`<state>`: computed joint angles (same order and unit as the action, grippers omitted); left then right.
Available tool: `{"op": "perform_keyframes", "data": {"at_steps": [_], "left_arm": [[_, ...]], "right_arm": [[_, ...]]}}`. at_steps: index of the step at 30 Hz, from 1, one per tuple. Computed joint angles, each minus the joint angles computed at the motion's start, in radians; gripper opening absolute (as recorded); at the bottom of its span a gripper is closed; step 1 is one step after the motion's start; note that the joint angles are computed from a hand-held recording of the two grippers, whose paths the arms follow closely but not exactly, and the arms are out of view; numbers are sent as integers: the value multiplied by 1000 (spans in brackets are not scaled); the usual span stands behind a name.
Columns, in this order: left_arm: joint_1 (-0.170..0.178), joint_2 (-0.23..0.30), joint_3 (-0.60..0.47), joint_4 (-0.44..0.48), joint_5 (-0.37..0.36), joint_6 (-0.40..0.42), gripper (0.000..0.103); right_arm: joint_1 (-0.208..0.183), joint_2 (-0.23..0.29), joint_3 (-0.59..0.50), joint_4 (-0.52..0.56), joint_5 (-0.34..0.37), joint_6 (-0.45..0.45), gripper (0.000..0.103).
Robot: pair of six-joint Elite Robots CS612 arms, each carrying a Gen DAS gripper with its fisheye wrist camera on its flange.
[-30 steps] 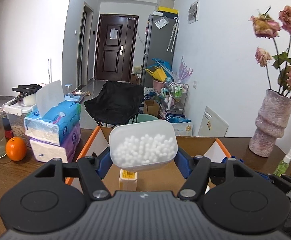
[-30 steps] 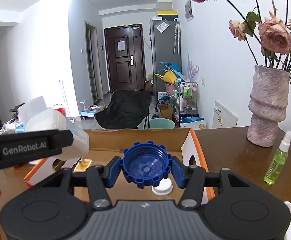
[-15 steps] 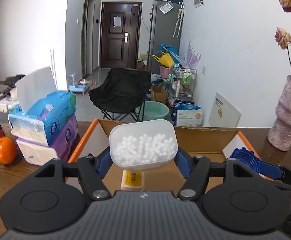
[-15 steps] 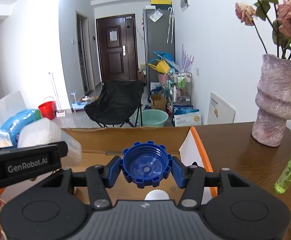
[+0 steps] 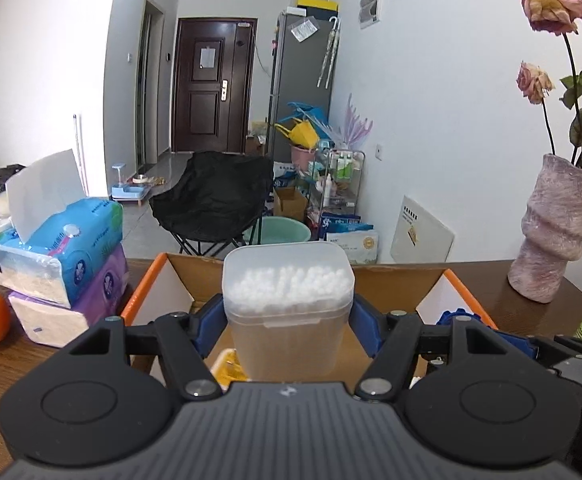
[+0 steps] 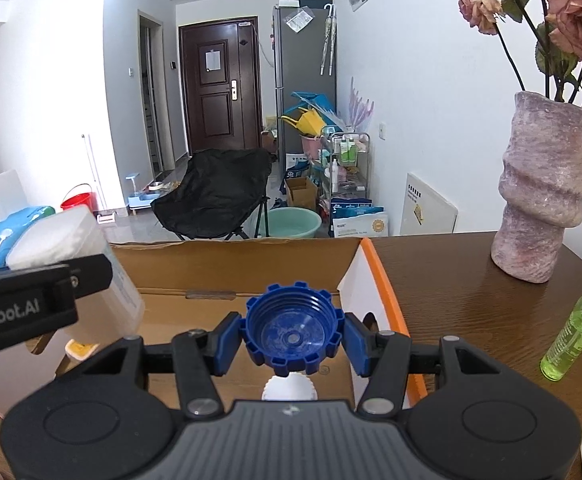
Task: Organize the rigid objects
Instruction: 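Open both grippers to drop the cotton-swab box and blue cap into the box, then withdraw both grippers from the box back over the table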
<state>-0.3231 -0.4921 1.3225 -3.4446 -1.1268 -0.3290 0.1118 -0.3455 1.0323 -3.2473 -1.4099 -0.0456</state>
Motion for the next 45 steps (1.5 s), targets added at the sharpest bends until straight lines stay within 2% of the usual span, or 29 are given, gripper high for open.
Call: {"op": "perform_keyframes", "data": {"at_steps": [4,6,8,10,12,14,16,31,38,45], "left_arm": [[6,2,-6,20,-13,-7,68],[7,3,-7,9,-22,-6,71],[5,1,-2,-5,-17,-5,84],[3,1,1,-15,5,-1,87],[4,-3,2,-7,8,-7,90],[4,-5,4,-3,12,-18,101],[3,-7,7,1,24,-20,103],[3,-40,47,58,45,-61,103],[-3,-73,100,59,58,-72,103],[-16,-109,167,17,81,-76,103]], "right_arm": [[1,-1,-1,15,-3,-7,53],[2,-5,3,22,-8,-10,58],[2,-4,1,22,-16,-8,79],[2,-4,3,6,-24,-4,90],[0,-6,5,4,-19,-2,91],[-2,-6,3,11,-13,2,99],[-1,-5,1,12,-21,1,103],[-5,-15,15,14,-13,-16,103],[-11,-44,70,-25,15,-20,103],[-19,-82,147,-83,46,-46,103]]}}
